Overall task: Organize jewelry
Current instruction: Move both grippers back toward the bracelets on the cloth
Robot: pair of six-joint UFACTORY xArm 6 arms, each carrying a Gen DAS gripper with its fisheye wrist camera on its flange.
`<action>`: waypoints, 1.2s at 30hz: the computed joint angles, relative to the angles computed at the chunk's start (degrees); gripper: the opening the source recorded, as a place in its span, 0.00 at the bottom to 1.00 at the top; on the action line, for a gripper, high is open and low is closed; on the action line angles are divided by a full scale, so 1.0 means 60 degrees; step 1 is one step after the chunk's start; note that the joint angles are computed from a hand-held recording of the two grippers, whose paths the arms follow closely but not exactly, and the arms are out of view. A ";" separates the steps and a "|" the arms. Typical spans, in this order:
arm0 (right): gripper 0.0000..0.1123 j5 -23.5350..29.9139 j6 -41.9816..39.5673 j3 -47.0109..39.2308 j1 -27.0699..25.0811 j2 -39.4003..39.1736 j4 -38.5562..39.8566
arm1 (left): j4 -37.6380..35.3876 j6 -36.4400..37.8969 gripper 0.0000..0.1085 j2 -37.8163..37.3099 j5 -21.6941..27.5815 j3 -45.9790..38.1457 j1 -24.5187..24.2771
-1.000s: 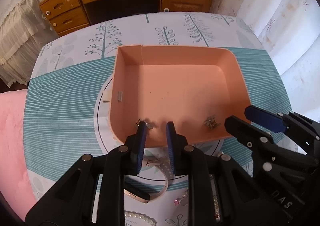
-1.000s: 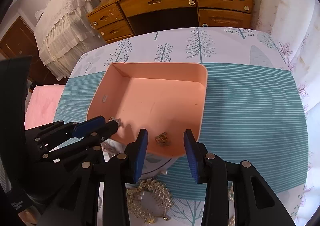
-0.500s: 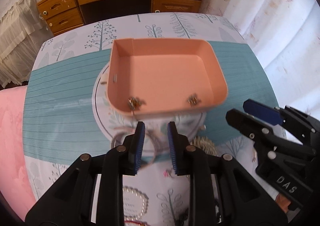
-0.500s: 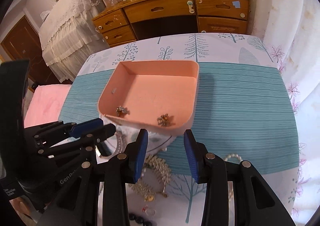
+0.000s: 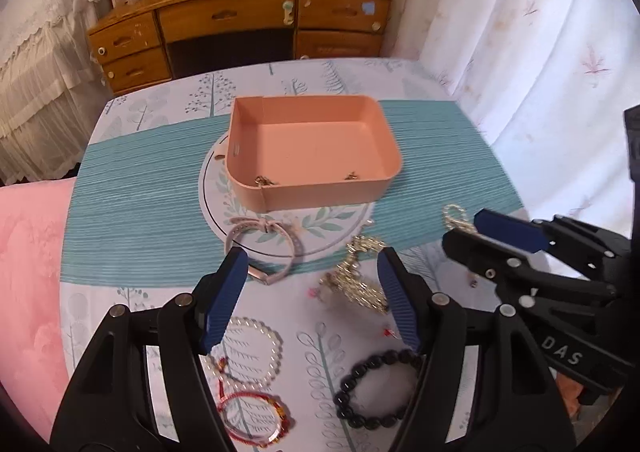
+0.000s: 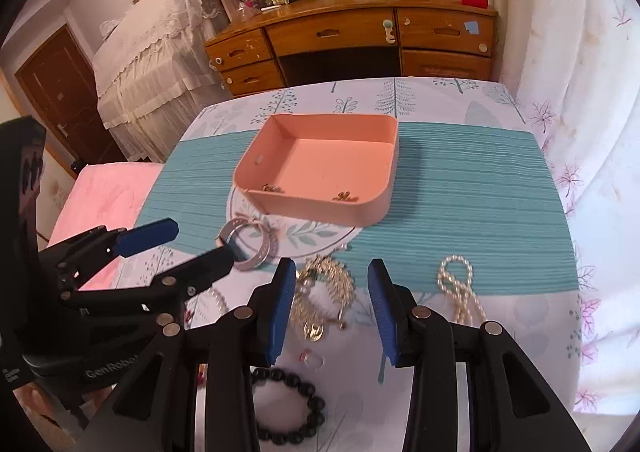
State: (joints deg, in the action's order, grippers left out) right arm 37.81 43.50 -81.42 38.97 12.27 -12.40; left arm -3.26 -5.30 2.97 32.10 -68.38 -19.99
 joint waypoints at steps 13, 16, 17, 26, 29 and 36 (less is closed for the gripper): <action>0.34 -0.0081 0.0481 0.2353 0.0839 -0.2148 -0.0296 | -0.1210 0.1195 0.60 -0.3017 0.0083 0.2790 0.0168; 0.34 -0.0023 0.0483 0.2691 0.0975 -0.2396 -0.0194 | -0.1658 0.1412 0.60 -0.3533 0.0284 0.3266 0.0407; 0.34 0.0034 0.0448 0.2783 0.1013 -0.2444 -0.0083 | -0.1739 0.1369 0.60 -0.3678 0.0390 0.3414 0.0502; 0.34 0.0446 0.0105 0.2963 0.1240 -0.2109 0.0643 | -0.0720 0.0231 0.60 -0.4498 0.0361 0.4950 0.1216; 0.34 0.0449 0.0073 0.2990 0.1308 -0.1884 0.0806 | -0.0401 -0.0081 0.60 -0.4481 0.0201 0.5386 0.1389; 0.34 0.0425 0.0164 0.2853 0.1436 -0.1410 0.0867 | -0.0572 -0.0152 0.58 -0.4080 0.0054 0.5665 0.1457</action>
